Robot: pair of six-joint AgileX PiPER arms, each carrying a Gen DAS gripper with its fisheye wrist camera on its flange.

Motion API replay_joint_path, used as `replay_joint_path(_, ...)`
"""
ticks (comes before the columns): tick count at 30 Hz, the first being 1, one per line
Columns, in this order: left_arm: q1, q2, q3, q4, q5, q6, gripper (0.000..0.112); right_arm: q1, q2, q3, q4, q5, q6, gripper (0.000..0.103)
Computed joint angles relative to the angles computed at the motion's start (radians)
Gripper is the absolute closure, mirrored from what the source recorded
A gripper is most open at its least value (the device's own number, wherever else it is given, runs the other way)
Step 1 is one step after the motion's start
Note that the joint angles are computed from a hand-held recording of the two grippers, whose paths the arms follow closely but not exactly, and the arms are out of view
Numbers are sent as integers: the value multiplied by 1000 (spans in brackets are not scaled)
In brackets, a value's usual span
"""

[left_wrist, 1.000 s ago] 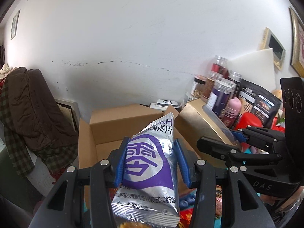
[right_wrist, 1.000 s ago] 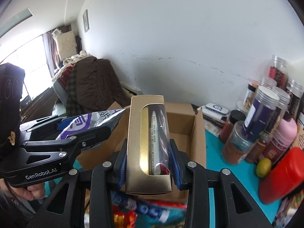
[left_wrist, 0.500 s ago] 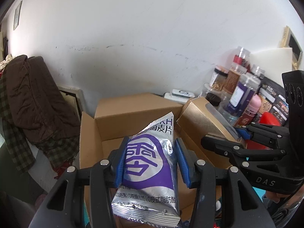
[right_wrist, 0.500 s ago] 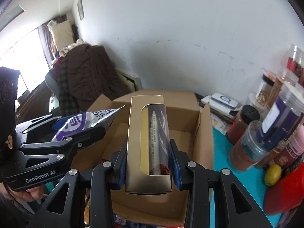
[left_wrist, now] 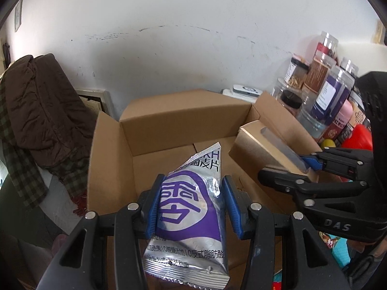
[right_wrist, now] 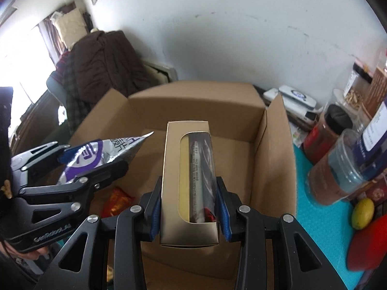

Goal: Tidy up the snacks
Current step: 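Carry the chip bag and gold box together over the cardboard box, then open the left tool over the box while the right tool releases the gold box, then withdraw both tools from the box back toward the snacks on the mat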

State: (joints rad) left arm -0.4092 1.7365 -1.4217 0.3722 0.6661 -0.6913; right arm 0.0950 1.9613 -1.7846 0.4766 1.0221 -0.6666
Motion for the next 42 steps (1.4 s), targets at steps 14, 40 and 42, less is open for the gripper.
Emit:
replay_joint_path(14, -20, 115, -114, 61, 187, -48, 64, 22, 6, 54, -85, -43, 39, 64)
replay_joint_path(40, -181, -117, -46, 285, 325, -240, 64, -22, -256, 188, -29, -44, -10, 64)
replay_joint_path(42, -209, -140, -45, 315, 355, -263, 64, -28, -293, 208, -14, -45, -20, 64)
